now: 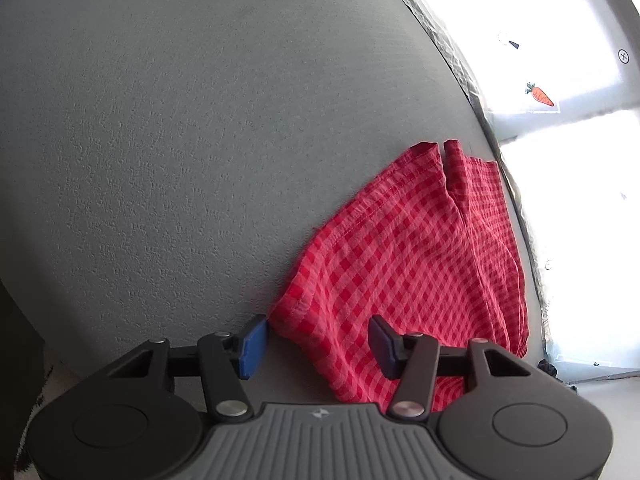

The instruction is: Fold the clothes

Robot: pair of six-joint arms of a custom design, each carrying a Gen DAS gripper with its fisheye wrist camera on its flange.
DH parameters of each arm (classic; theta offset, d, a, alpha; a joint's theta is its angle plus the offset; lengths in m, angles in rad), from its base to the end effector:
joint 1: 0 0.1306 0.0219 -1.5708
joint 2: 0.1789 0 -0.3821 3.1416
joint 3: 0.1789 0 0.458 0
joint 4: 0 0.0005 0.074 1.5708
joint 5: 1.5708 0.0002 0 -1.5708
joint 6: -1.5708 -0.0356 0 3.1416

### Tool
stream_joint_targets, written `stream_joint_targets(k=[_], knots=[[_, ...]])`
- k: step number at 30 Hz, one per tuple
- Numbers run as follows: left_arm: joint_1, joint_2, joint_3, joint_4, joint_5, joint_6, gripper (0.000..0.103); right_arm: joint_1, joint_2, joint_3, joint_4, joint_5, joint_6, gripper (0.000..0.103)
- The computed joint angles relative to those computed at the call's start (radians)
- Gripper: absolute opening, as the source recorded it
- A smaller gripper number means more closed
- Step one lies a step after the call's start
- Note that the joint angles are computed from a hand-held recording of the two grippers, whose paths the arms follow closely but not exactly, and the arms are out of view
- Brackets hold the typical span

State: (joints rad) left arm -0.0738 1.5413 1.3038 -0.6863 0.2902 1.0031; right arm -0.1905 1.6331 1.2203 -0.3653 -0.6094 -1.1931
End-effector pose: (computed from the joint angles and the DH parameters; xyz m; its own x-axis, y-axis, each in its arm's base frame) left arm 0.5865 -0.0541 0.3143 -0.6325 -0.7633 -0.1316 -0.5404 0.5566 -0.6310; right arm 0.5989 -0.0952 0.2453 -0.4819 0.8692 0.1108 0.5503 0.2019 0.8102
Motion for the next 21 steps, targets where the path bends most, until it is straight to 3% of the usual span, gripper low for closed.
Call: stream_joint_targets(k=[6, 8, 12, 19, 21], knots=[[0.035, -0.022, -0.079, 0.143, 0.152, 0.254, 0.055, -0.005, -0.008, -0.026, 0.046, -0.018, -0.068, 0.012], [0.043, -0.027, -0.095, 0.172, 0.183, 0.302, 0.055, -0.005, -0.011, -0.029, 0.048, -0.018, -0.072, 0.013], [0.047, -0.029, -0.105, 0.205, 0.203, 0.327, 0.056, -0.004, -0.016, -0.035, 0.054, -0.019, -0.084, 0.013], [0.041, 0.005, -0.067, 0.172, 0.158, 0.274, 0.055, -0.005, -0.023, -0.043, 0.054, -0.021, -0.084, 0.013], [0.037, 0.007, -0.061, 0.170, 0.137, 0.253, 0.047, -0.003, -0.023, -0.040, 0.046, -0.018, -0.073, 0.013]])
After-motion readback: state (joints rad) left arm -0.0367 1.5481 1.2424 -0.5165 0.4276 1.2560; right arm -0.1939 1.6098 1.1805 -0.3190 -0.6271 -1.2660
